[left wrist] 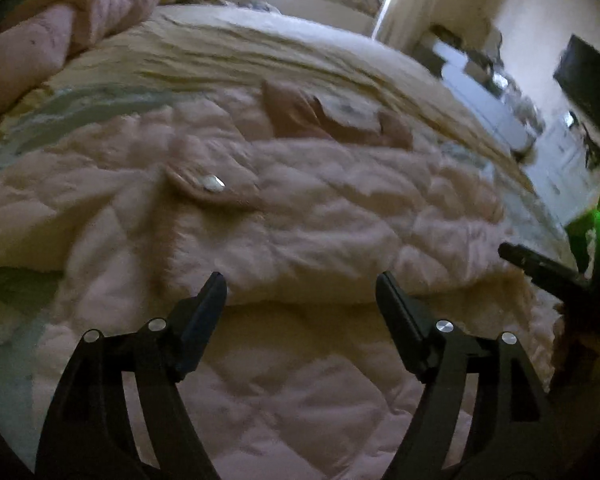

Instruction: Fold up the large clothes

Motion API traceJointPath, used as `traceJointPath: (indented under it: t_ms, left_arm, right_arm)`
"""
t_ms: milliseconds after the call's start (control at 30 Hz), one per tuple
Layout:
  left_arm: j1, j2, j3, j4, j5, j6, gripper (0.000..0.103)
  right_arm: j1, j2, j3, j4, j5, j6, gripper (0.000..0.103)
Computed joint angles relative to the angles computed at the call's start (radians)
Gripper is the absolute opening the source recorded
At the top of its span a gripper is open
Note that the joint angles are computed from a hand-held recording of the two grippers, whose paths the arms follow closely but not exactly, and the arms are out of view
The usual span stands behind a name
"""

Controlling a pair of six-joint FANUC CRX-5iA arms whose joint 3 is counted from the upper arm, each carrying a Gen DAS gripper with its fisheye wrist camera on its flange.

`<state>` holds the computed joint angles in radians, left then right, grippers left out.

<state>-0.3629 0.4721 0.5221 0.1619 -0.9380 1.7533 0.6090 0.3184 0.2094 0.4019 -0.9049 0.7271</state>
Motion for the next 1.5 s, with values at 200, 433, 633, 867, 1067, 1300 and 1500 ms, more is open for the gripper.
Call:
traceJointPath:
  t_ms: [200,433,633,867,1067,1300,1500]
  left_arm:
    - [-0.012,0.041,0.052,-0.065,-0.052,0.015,0.069]
    - [-0.005,0.045,0.019,-0.055,-0.035,0.011,0.069]
    - [0.012,-0.038,-0.041,-0.074,-0.026,0.074,0.089]
    - [0.037,-0.145,-0.139,-0.078,0.029,0.104,0.094]
    - [0.059,-0.21,-0.199,-0.081,0.048,0.116,0.094]
    - [0.101,-0.29,-0.275,-0.104,0.067,0.12,0.094]
    - [0.157,-0.364,-0.371,-0.085,0.103,0.113,0.094]
  right_arm:
    - [0.002,0.016,0.012,-0.021,-0.04,-0.005,0.056]
    - [-0.003,0.052,0.038,-0.059,-0.082,0.044,0.057]
    - [0.027,-0.04,-0.067,0.0,0.008,0.002,0.073]
    - [0.07,-0.112,-0.139,0.09,0.079,-0.109,0.091]
    - [0.109,-0.111,-0.104,0.106,0.103,-0.129,0.096]
    - [0.174,-0.085,-0.04,0.132,0.129,-0.116,0.096]
    - [0.222,-0.019,0.06,0.124,0.125,-0.061,0.096]
